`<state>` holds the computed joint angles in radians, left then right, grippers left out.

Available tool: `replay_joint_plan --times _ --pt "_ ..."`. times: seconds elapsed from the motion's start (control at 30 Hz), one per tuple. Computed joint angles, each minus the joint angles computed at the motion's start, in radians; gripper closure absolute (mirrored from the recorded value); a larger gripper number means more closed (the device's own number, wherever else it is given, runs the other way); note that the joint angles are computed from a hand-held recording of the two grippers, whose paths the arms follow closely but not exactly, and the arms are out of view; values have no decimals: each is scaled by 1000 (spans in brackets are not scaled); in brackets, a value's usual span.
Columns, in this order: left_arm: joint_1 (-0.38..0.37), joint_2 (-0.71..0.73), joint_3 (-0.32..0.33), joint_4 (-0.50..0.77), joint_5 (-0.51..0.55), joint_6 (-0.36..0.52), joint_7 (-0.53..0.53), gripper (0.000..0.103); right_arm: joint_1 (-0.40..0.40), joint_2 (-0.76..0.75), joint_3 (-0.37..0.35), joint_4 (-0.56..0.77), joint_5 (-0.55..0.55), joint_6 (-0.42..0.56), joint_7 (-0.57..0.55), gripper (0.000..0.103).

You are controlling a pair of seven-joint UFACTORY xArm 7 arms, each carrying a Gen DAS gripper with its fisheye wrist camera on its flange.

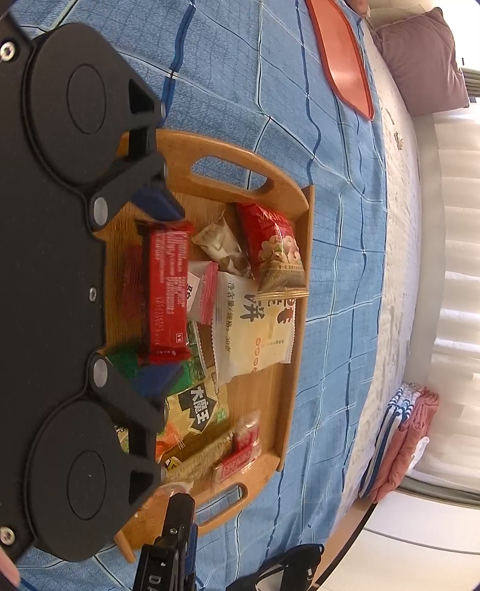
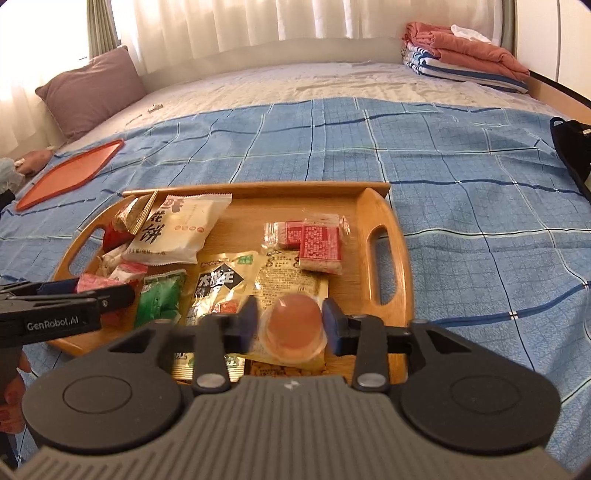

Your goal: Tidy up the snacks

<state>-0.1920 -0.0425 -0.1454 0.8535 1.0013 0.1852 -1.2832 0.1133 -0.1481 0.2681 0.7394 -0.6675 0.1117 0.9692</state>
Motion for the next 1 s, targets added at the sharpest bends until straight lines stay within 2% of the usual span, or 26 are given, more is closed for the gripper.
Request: replay_joint_plan --times 0.17,0.33,0.53,0.67,0.8,0.9,1.0 --pt "0 -31 -9 -17 3 10 8 13 -14 -29 17 -15 -29 -13 19 36" --pt "13 -118 -37 -72 -73 12 75 12 -28 -103 50 -53 -8 -20 0 31" --pt "8 -312 -70 -186 -211 25 194 9 -21 -253 82 -132 86 -27 -61 25" --pt "-49 -473 -58 -273 -335 51 298 7 5 -378 97 -187 153 -5 -92 24" --pt "-120 -650 -61 -342 -434 136 385 6 53 -514 107 -231 221 48 -131 22" --pt "-164 -797 -87 -391 -506 216 410 2 84 -627 125 -263 271 89 -146 17" --pt "-212 -934 -117 -433 -571 301 442 2 124 -737 149 -294 318 139 -166 17"
